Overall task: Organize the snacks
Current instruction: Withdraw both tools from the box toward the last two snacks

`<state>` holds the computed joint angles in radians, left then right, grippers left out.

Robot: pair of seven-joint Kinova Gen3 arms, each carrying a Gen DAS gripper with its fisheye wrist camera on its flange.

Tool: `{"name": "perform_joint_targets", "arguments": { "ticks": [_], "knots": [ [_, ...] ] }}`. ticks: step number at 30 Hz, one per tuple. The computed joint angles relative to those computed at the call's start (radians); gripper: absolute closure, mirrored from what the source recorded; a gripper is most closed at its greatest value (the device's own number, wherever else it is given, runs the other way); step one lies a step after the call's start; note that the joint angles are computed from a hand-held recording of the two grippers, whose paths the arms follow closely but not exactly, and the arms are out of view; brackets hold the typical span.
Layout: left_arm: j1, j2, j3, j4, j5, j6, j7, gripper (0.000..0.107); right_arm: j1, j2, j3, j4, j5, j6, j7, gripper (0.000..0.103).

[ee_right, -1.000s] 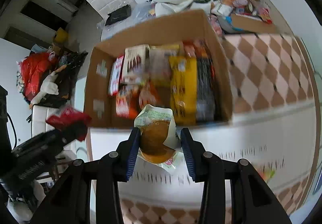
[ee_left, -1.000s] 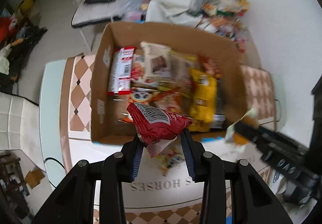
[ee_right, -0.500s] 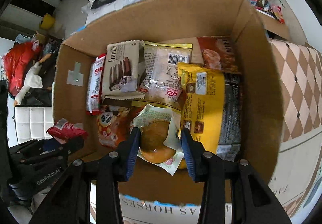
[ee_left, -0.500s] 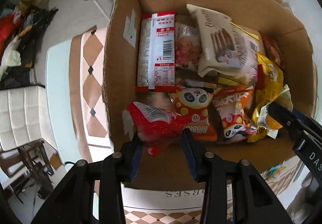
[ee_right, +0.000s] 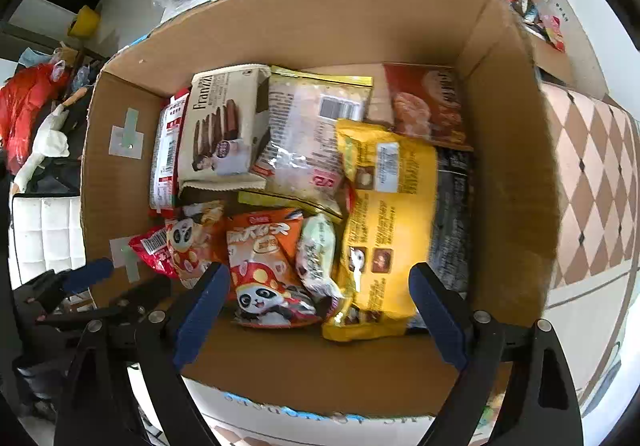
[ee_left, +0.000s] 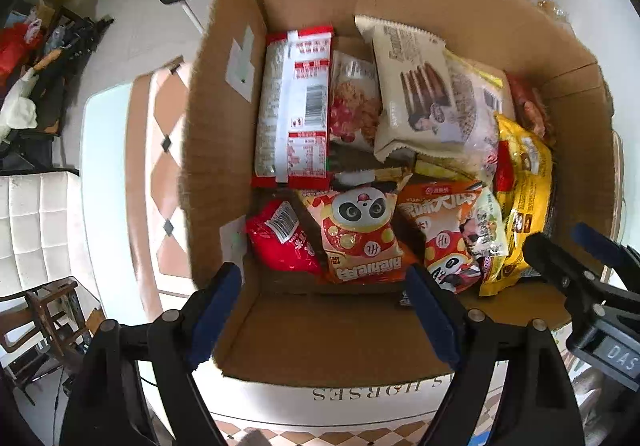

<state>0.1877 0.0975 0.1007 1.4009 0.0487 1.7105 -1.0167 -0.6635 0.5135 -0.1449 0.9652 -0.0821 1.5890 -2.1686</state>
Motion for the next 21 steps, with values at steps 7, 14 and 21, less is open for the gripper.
{"name": "perform_joint_targets", "arguments": {
  "ticks": [7,14,21],
  "knots": [
    [0.064,-0.092,0.047,-0.018,-0.084,0.001,0.115,0.024,-0.030,-0.100,0.007,0.098,0.082,-0.025,-0.009,0.010],
    [0.106,-0.152,0.100,-0.013,-0.142,-0.030,0.207,0.024,-0.069,-0.193,-0.011,0.164,0.174,-0.041,-0.047,0.010],
    [0.158,-0.213,0.183,-0.030,-0.230,-0.018,0.322,0.024,-0.121,-0.284,-0.041,0.205,0.275,-0.036,-0.110,0.010]
  ]
}}
